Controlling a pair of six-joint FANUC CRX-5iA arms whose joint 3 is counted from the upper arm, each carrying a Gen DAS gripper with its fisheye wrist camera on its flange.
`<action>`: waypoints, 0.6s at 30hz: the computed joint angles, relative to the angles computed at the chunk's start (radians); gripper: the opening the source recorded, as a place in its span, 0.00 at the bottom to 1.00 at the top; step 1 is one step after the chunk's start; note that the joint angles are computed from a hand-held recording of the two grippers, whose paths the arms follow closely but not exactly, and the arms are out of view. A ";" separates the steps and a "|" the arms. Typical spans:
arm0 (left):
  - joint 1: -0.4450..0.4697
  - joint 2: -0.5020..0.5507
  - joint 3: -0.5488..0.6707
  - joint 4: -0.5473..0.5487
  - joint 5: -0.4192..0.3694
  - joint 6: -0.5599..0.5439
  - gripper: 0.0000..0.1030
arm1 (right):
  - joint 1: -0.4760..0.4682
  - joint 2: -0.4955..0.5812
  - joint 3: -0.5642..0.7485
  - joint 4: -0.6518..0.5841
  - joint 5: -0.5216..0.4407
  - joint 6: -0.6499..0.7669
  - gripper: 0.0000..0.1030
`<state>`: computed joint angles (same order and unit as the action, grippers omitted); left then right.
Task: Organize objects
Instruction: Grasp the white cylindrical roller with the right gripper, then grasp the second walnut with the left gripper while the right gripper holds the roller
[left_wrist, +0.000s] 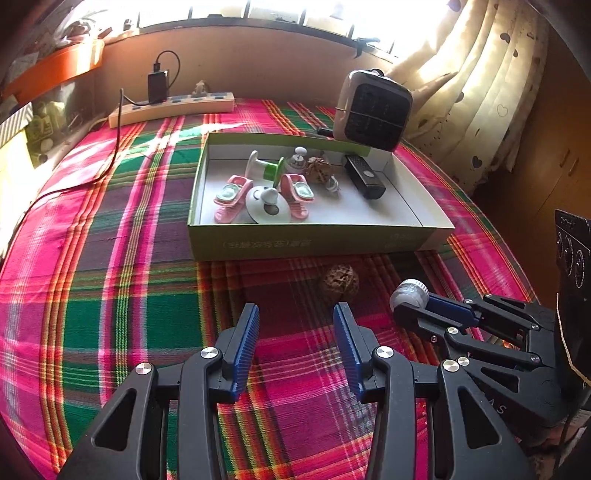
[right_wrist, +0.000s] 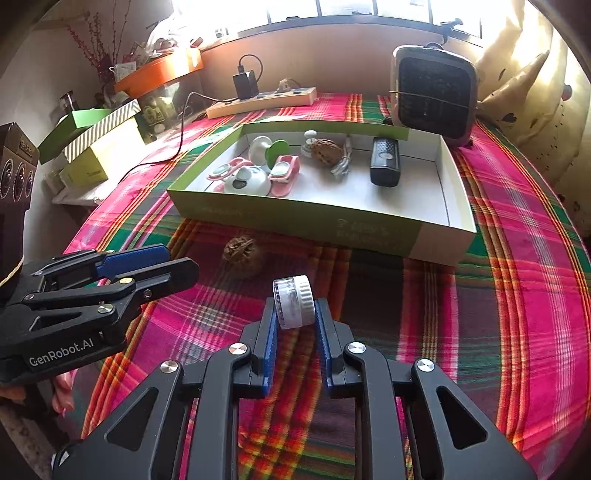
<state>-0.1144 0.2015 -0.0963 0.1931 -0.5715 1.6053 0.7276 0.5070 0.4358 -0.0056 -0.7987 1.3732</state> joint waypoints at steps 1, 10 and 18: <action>-0.001 0.006 0.006 0.006 -0.003 -0.006 0.40 | -0.002 -0.003 -0.007 0.009 0.003 -0.006 0.19; -0.019 0.076 0.086 0.009 -0.037 -0.011 0.43 | -0.033 -0.018 -0.039 0.057 0.013 -0.039 0.19; -0.039 0.107 0.148 -0.067 -0.063 0.025 0.43 | -0.047 -0.017 -0.048 0.101 0.014 -0.049 0.19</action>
